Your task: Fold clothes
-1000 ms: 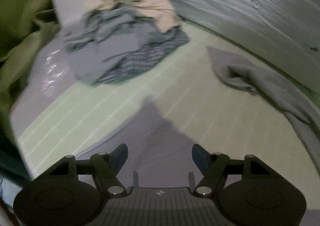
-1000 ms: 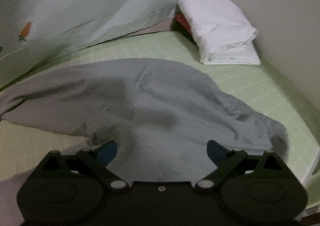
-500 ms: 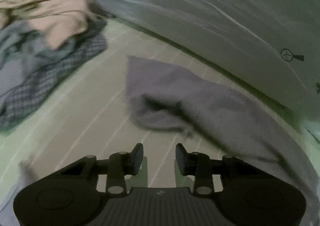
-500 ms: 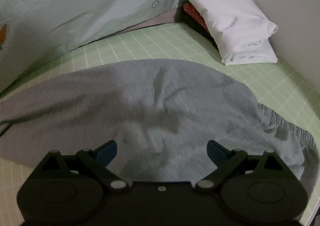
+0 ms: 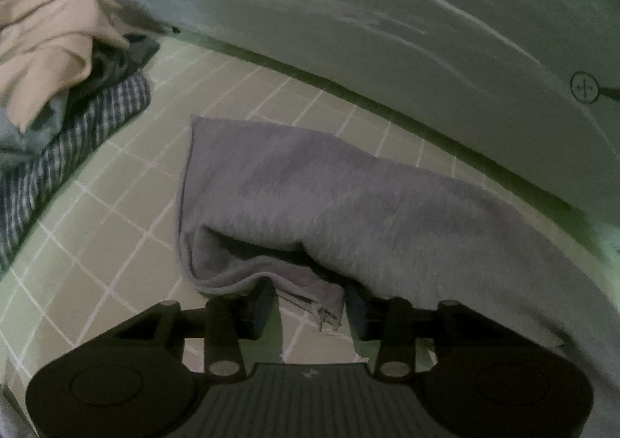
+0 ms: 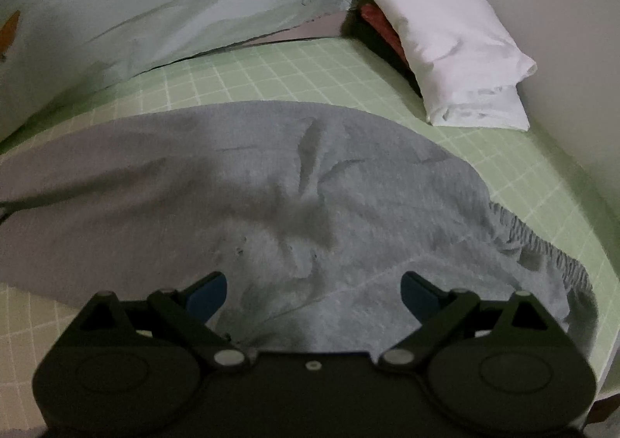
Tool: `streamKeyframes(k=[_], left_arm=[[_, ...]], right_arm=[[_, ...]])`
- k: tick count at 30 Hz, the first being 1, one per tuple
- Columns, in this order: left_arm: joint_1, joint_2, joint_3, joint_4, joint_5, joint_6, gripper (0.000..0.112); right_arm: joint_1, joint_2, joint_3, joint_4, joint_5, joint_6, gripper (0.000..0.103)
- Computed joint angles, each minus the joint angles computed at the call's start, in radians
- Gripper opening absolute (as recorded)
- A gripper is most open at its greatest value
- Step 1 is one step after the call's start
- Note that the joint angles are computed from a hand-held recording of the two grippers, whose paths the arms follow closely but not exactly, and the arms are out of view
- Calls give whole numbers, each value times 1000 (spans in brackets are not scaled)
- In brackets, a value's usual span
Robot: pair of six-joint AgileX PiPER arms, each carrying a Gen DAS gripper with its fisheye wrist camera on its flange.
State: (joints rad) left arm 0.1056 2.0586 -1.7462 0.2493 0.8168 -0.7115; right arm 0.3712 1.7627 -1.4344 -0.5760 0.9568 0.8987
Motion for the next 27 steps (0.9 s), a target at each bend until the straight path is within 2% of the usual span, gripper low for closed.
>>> streamKeyframes(k=[1, 5, 9, 12, 16, 18, 21, 27], left_arm=[[-2, 1, 1, 9, -2, 2, 2], [18, -67, 96, 27, -64, -20, 4], [47, -218, 244, 176, -90, -60, 4], [93, -327, 332, 276, -77, -78, 4], [160, -408, 391, 324, -62, -59, 4], [181, -426, 406, 341, -45, -65, 4], [220, -432, 414, 262, -31, -30, 4], [212, -414, 457, 253, 12, -72, 5]], right_arm=[[3, 1, -2, -3, 2, -1, 97], [9, -8, 5, -11, -4, -4, 97], [9, -24, 31, -11, -15, 15, 97], [14, -27, 40, -8, -13, 31, 97], [8, -28, 47, 9, -31, 30, 97], [-1, -28, 48, 18, -42, 23, 97], [-14, -34, 54, 29, -59, 2, 97], [-11, -32, 50, 39, -58, -7, 97]])
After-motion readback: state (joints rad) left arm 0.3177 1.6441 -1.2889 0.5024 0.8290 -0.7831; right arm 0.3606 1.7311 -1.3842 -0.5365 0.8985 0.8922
